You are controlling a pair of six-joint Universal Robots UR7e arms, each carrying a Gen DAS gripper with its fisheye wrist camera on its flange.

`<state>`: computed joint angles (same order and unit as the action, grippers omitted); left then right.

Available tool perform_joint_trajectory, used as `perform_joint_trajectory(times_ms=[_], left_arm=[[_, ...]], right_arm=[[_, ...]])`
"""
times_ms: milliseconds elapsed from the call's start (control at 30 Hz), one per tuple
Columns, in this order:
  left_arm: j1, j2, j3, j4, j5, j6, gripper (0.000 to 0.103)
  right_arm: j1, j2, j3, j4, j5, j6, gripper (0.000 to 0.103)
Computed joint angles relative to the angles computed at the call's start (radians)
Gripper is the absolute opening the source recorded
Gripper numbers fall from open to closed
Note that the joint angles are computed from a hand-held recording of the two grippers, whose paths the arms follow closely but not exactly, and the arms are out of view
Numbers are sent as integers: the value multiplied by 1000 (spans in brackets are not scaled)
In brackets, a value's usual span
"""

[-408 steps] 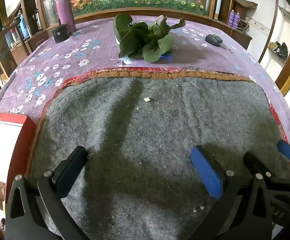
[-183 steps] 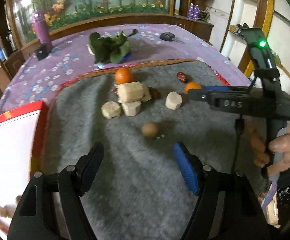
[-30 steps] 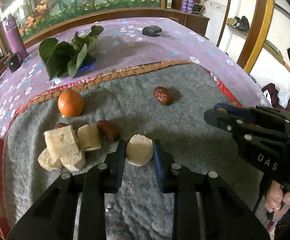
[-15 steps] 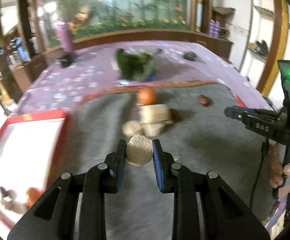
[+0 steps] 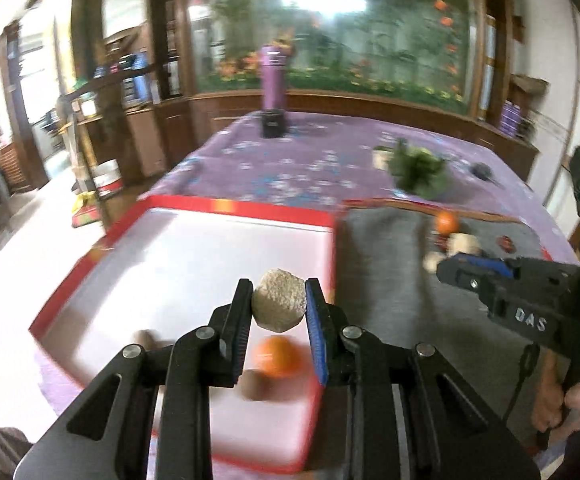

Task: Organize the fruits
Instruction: 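Carry the slice and the brown fruit into the white tray and release both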

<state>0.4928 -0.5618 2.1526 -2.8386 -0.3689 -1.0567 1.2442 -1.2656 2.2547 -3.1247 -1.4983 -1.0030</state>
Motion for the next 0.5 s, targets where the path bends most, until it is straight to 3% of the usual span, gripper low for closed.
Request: perform_joint_trajectory(times_ms=[133, 500], left_arm=[[25, -68, 66, 80, 21, -126, 23], [110, -146, 133, 168, 31, -274, 24]], right_arm=[[55, 55, 25, -33, -22, 5, 22], [193, 225, 25, -102, -104, 31, 22]])
